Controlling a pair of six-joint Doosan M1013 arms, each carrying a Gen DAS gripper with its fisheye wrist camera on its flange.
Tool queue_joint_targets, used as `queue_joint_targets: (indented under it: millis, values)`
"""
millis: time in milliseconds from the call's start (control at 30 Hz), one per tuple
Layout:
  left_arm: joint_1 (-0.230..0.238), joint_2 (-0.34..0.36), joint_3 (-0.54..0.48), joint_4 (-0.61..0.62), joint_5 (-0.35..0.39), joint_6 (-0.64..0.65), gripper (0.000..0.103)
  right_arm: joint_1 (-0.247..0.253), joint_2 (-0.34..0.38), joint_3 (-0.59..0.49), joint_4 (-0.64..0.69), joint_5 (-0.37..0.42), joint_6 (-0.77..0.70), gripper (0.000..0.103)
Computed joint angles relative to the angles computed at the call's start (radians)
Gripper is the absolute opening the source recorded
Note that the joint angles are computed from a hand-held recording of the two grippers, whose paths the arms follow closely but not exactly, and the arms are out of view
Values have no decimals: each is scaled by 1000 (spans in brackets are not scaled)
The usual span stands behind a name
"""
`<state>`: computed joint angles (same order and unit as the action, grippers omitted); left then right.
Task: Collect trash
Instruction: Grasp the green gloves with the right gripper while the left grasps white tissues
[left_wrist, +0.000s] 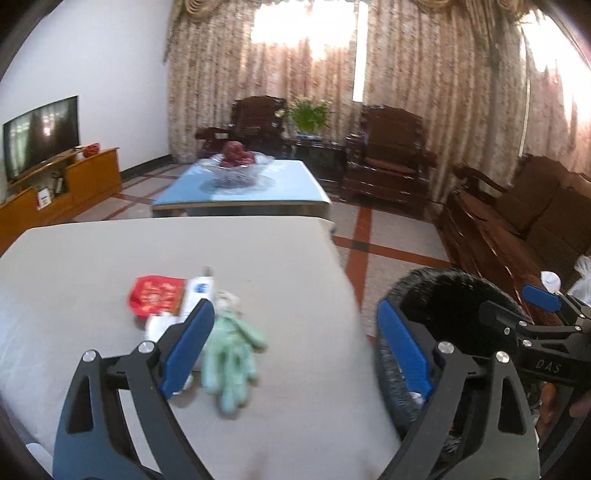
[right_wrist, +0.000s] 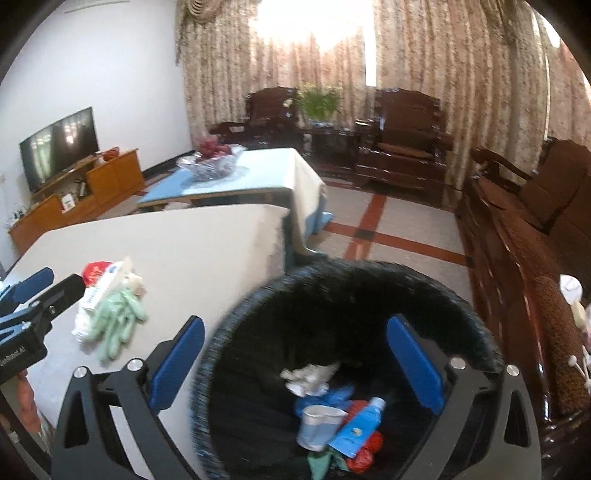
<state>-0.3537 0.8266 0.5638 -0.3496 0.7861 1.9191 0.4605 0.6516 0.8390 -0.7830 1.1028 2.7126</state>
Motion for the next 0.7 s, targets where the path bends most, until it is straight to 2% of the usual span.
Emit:
queue_joint_targets:
  millis: [200,367,700]
  values:
    - [28,-13,14,58,-36,-58,88,11,65,-114,22,-28,-72,97]
    - [50,-5,-4,103,-30,-117,88,16,118,-202,46,-50,-117,97]
    - [79,22,-45,186,-20,-202,88,24,248,-422,108,-30,-216,97]
